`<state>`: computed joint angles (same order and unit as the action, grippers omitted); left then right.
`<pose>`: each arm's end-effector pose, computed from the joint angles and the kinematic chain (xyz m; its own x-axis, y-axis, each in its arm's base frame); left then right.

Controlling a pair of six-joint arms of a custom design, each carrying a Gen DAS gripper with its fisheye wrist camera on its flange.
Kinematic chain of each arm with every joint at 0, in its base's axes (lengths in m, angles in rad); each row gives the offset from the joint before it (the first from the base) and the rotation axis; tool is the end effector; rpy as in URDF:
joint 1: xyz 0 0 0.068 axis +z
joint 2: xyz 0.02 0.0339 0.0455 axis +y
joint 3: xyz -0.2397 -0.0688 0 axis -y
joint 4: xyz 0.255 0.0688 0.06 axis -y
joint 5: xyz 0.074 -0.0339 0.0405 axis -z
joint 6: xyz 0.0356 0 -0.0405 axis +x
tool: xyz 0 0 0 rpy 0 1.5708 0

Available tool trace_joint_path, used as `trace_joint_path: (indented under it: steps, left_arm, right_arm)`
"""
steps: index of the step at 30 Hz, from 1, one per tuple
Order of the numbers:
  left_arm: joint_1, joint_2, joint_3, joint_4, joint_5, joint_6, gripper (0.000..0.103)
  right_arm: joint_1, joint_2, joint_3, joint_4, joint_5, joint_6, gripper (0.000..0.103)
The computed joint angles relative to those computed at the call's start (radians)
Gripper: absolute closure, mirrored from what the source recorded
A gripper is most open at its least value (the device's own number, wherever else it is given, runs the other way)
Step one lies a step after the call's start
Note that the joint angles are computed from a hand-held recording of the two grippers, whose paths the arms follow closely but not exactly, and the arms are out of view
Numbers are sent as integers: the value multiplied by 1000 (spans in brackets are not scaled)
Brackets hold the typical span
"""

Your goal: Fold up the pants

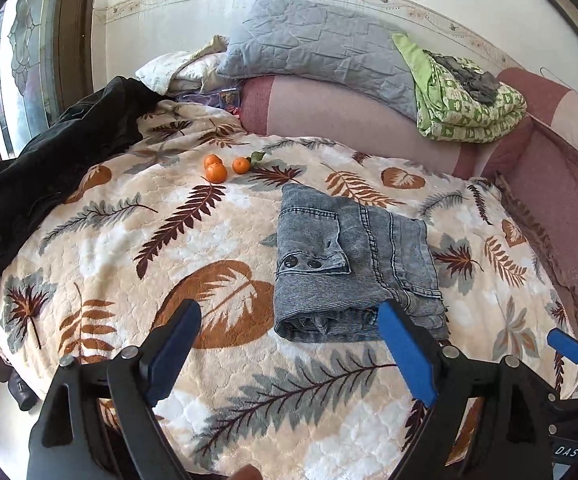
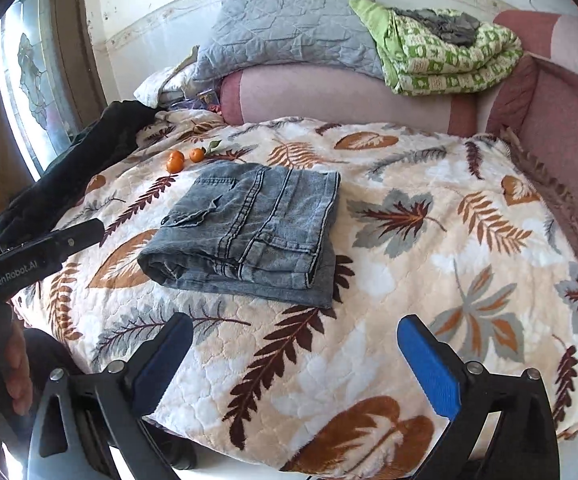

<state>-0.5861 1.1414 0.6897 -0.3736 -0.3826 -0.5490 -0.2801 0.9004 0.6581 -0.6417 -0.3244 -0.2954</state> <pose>0.2143 -0.1263 0.1955 -0.6798 -0.1297 -0.7218 -0.0617 0.9909 -0.1200 0.1966 -0.0448 0.2151 -0.7307 -0.0769 -0.6784 -0.1515 0.9871 0.0512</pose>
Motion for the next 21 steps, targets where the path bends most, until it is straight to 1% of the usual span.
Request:
trace_joint_path:
  steps: [3, 6, 10, 15, 21]
  left_arm:
    - [-35, -36, -7, -14, -28, -6, 8]
    - [-56, -52, -6, -20, -26, -5, 6]
    - [-94, -38, 15, -36, -37, 5, 4]
    - [-116, -19, 23, -16, -9, 30, 1]
    - [-119, 20, 56, -27, -12, 27, 0]
  right_arm:
    - [6, -50, 4, -6, 33, 1, 0]
    - [-6, -66, 14, -30, 26, -14, 0]
    - [-16, -104, -2, -53, 37, -44, 0]
    - [-59, -124, -4, -71, 21, -76, 0]
    - [-82, -100, 14, -69, 2, -79, 0]
